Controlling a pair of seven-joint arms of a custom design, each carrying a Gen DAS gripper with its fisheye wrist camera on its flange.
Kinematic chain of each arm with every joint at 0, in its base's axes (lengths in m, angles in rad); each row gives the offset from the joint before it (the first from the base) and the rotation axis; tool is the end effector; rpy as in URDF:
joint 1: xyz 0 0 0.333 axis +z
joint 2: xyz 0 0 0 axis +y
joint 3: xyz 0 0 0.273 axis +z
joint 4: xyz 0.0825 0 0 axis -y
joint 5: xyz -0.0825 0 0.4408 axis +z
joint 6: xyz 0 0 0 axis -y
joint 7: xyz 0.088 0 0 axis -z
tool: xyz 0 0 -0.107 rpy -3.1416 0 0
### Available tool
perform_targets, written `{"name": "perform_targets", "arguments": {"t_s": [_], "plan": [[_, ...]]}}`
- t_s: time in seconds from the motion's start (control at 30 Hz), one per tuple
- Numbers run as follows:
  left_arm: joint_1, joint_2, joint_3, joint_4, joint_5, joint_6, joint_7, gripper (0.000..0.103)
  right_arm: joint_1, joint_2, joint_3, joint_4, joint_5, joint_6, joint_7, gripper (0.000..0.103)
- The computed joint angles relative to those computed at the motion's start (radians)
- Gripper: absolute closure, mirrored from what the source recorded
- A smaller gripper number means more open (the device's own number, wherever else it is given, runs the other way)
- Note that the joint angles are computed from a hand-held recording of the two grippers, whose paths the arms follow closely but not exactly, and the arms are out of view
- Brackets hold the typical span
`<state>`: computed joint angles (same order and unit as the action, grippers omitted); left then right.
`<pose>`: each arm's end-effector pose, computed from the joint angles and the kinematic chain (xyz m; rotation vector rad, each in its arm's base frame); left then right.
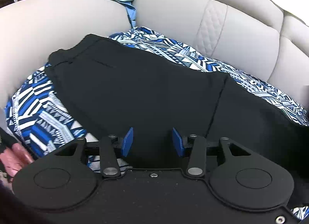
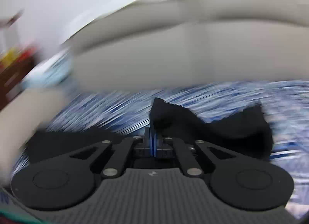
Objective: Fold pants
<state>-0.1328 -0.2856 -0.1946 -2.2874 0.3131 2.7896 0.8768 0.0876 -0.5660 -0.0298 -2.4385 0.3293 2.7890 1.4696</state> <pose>0.5387 -0.2022 0.4899 -1.8767 1.6958 -0.8903 0.5066 0.0133 0.5575 -1.5196 1.6768 -0.5750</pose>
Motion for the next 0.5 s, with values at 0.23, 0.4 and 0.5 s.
{"name": "perform_targets", "arguments": {"t_s": [0.23,0.4,0.5], "plan": [[-0.009,-0.047,0.035,-0.06,-0.039,0.033,0.063,0.056,0.118,0.044,-0.007,0.0,0.072,-0.136,-0.146,0.051],[-0.129,-0.053,0.131,-0.09,-0.242,0.09,0.283,0.056,0.097,-0.07,-0.032,-0.075,0.095,-0.184,-0.154,0.032],[-0.244,-0.07,0.217,-0.107,-0.423,0.114,0.493,0.055,0.1,-0.116,-0.066,-0.093,0.133,-0.22,-0.196,0.02]]}}
